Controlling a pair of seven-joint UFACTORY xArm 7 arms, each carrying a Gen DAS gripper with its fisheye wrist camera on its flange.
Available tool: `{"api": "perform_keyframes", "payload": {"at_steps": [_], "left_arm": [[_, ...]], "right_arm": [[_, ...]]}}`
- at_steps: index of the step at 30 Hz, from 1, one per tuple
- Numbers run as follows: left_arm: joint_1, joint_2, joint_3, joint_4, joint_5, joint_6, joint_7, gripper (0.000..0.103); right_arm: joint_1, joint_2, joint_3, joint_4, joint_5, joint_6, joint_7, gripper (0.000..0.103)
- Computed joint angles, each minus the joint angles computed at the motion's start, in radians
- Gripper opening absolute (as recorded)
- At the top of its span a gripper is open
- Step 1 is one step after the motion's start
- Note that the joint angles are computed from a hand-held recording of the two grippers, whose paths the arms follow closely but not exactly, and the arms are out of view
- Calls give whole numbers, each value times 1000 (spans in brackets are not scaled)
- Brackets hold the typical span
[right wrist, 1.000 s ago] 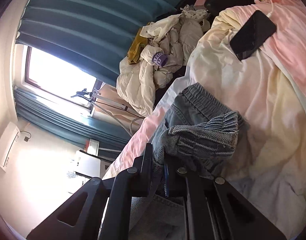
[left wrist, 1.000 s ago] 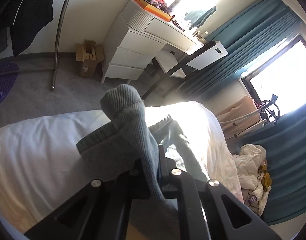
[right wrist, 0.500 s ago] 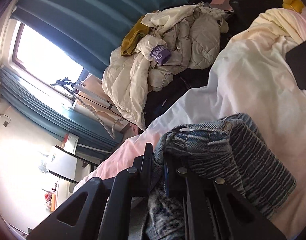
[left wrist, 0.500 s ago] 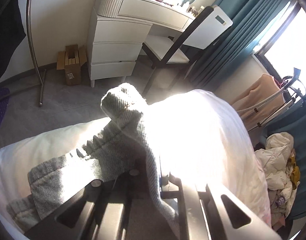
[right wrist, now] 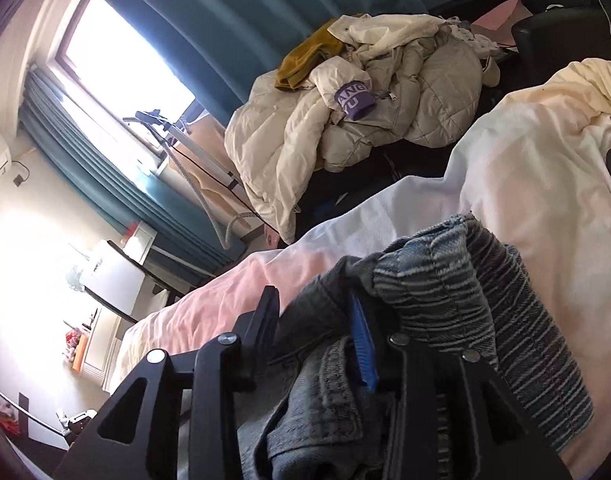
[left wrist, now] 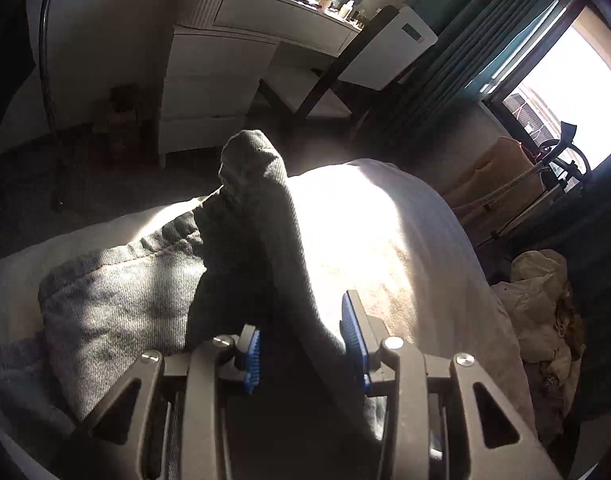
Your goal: Fold clothes
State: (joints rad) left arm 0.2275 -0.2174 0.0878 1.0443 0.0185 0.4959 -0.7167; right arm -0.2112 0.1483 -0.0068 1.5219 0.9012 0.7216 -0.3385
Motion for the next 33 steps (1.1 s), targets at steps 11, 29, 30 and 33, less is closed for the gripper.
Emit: {"api": "perform_keyframes", "payload": {"at_steps": [11, 29, 30, 33], "left_arm": [[-69, -526, -56, -468, -198, -17, -151, 52], [-292, -524, 11, -665, -345, -248, -239, 54], [-318, -507, 32, -678, -369, -306, -229, 54], [-382, -453, 79, -701, -408, -454, -201, 54]], "right_arm": [[53, -349, -143, -340, 104, 112, -76, 50], [-12, -230, -219, -379, 253, 368, 89, 78], [-17, -211, -206, -373, 279, 361, 84, 78], [-28, -165, -167, -353, 321, 321, 64, 77]]}}
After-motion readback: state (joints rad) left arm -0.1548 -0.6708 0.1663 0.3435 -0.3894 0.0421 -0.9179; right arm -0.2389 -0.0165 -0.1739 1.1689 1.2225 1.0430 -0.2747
